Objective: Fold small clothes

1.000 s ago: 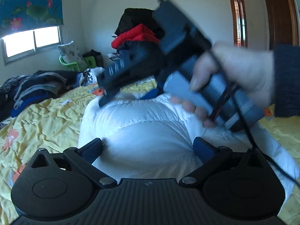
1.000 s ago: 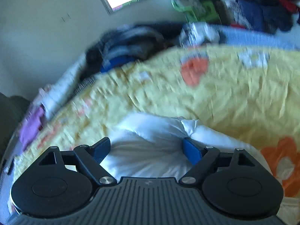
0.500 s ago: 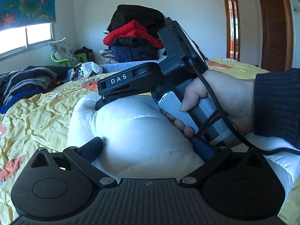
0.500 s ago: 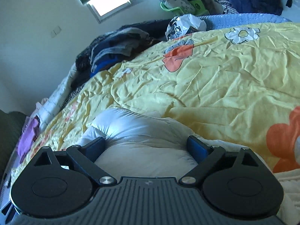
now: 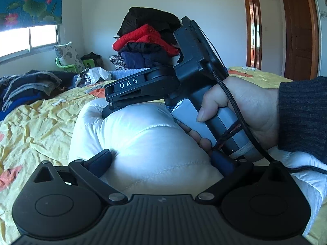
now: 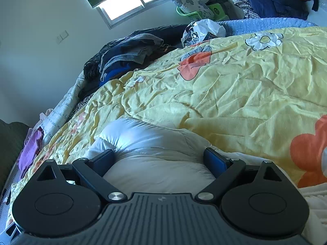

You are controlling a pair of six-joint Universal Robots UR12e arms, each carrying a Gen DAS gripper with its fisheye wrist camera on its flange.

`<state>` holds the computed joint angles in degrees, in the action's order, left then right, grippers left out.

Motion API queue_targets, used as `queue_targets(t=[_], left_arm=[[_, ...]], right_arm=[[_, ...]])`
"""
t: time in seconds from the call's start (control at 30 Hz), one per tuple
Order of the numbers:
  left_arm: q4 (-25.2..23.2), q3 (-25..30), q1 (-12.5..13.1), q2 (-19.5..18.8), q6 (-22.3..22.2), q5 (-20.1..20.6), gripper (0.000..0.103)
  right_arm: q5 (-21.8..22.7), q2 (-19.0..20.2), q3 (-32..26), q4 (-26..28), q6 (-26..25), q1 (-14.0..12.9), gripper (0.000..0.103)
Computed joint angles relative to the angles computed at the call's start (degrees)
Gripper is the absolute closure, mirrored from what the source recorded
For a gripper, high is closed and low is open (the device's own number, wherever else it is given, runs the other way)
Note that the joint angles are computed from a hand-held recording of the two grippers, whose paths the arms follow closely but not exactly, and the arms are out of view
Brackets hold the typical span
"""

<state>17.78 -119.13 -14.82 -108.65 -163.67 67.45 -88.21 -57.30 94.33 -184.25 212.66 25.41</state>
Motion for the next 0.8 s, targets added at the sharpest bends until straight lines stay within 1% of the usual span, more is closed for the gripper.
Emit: queue_targets(t=[0.2, 0.37, 0.4, 0.43, 0.47, 0.5, 0.53, 0.57, 0.6, 0.63, 0.67, 0.7, 0.73, 0.77, 0.8], left_arm=[[-2.0, 0.3, 0.1, 0.2, 0.0, -0.4, 0.0], [-0.6, 0.1, -0.1, 0.1, -0.3, 0.2, 0.0], [-0.3, 0.0, -0.1, 0.0, -0.4, 0.3, 0.0], [0.1, -0.1, -0.2, 0.0, -0.4, 0.6, 0.0], [0.7, -0.2, -0.3, 0.0, -0.3, 0.9, 0.0], [1.3, -0.3, -0.4, -0.1, -0.4, 1.1, 0.0], [1.7, -0.4, -0.4, -0.2, -0.7, 1.2, 0.0], [2.2, -0.5, -0.4, -0.2, -1.0, 1.2, 0.0], [2.8, -0.6, -0.4, -0.3, -1.2, 1.6, 0.0], [3.8, -0.8, -0.6, -0.4, -1.3, 2.2, 0.0], [5.2, -1.1, -0.9, -0.4, -1.3, 3.2, 0.0], [6.8, -1.4, -1.2, -0.5, -1.4, 4.3, 0.0], [8.0, -1.8, -1.5, -0.4, -1.5, 5.4, 0.0], [8.4, -2.3, -1.7, 0.1, -1.7, 6.5, 0.0], [7.8, -2.7, -1.8, 1.1, -2.3, 7.0, 0.0]], right_arm=[[-0.4, 0.1, -0.3, 0.5, -0.4, 0.1, 0.011], [-1.4, -0.1, -0.5, 1.4, -0.8, 0.4, 0.011], [-1.8, -0.5, -0.6, 2.4, -0.6, 0.4, 0.011], [-3.2, -1.2, -0.7, 4.0, -0.1, 0.7, 0.014], [-5.4, -2.2, -0.5, 5.3, 1.5, 1.0, 0.015], [-7.5, -3.3, 0.2, 4.9, 3.6, 1.4, 0.016], [-9.5, -4.6, 1.4, 3.1, 5.8, 1.7, 0.014], [-11.2, -6.2, 3.4, -0.1, 7.4, 2.0, 0.013], [-12.2, -7.7, 5.3, -3.0, 8.0, 2.2, 0.01], [-13.8, -9.4, 7.4, -5.5, 8.5, 2.7, 0.004], [-16.4, -10.9, 9.4, -6.9, 9.3, 3.4, 0.002], [-19.0, -12.4, 11.6, -8.3, 10.6, 4.3, 0.0], [-20.7, -13.7, 13.8, -9.8, 12.3, 5.1, 0.001], [-22.3, -14.6, 15.9, -11.7, 14.4, 5.9, 0.001], [-24.0, -15.3, 17.8, -13.5, 16.7, 7.0, 0.001]])
